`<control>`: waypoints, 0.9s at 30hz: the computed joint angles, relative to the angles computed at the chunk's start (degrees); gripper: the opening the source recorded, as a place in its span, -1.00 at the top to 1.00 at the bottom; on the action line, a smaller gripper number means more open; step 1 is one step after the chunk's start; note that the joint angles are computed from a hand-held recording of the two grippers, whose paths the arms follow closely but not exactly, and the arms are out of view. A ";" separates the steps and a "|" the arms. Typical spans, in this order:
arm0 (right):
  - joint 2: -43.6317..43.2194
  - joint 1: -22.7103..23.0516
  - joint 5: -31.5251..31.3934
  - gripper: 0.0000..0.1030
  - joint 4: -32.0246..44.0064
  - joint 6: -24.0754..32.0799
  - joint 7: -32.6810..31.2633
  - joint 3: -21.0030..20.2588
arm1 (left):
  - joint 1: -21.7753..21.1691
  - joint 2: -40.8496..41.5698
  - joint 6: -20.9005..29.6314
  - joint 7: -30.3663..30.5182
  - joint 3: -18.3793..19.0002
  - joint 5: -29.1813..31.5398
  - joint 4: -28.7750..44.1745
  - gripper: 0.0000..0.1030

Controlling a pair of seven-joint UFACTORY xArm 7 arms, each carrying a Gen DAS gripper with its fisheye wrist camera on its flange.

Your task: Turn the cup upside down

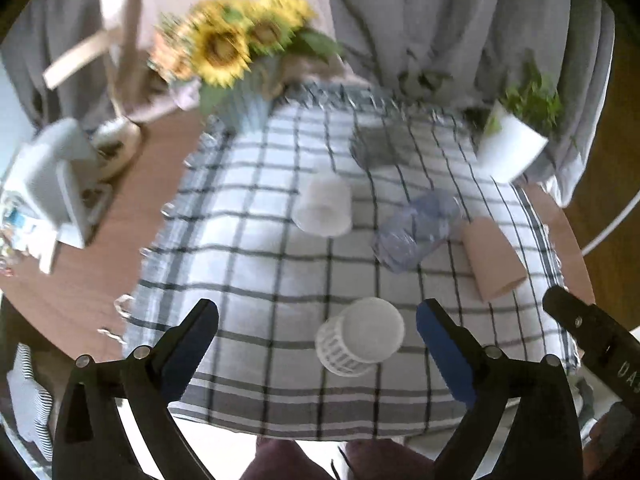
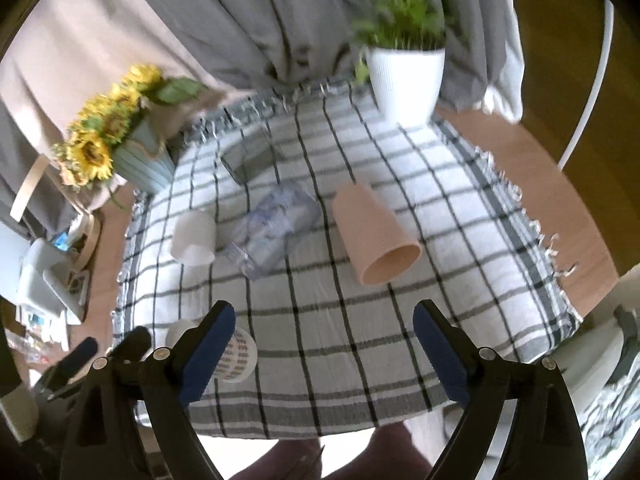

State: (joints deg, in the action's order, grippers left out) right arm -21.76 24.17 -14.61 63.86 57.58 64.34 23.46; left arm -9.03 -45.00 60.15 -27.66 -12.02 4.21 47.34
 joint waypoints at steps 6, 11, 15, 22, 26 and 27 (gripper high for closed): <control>1.26 1.20 -2.29 -0.80 1.64 -0.12 -0.44 2.02 | 1.89 -3.46 1.05 0.54 -0.54 3.56 -0.78 -0.99; 1.54 1.47 -5.23 -0.90 2.95 0.02 1.93 3.68 | 3.16 -5.93 2.06 1.42 -0.20 4.87 -1.47 -0.99; 2.19 1.74 -7.72 -0.97 4.51 0.86 4.26 5.15 | 4.00 -7.68 1.44 1.98 0.31 5.27 -1.97 -0.99; 3.10 3.01 -9.20 -0.98 5.54 1.56 5.96 4.93 | 4.71 -9.06 0.85 3.96 0.96 4.98 -2.15 -0.99; 3.66 3.30 -10.82 -0.98 6.61 2.58 7.27 5.68 | 4.87 -9.23 0.45 4.72 1.15 4.38 -2.20 -0.99; 3.83 3.42 -11.13 -0.98 7.00 3.03 7.67 5.89 | 4.96 -9.24 0.44 4.83 1.14 4.29 -2.21 -0.99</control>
State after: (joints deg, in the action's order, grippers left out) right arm -17.92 27.59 -25.74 70.86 60.61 72.00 29.35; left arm -4.07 -54.23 60.60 -22.83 -10.88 8.50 45.13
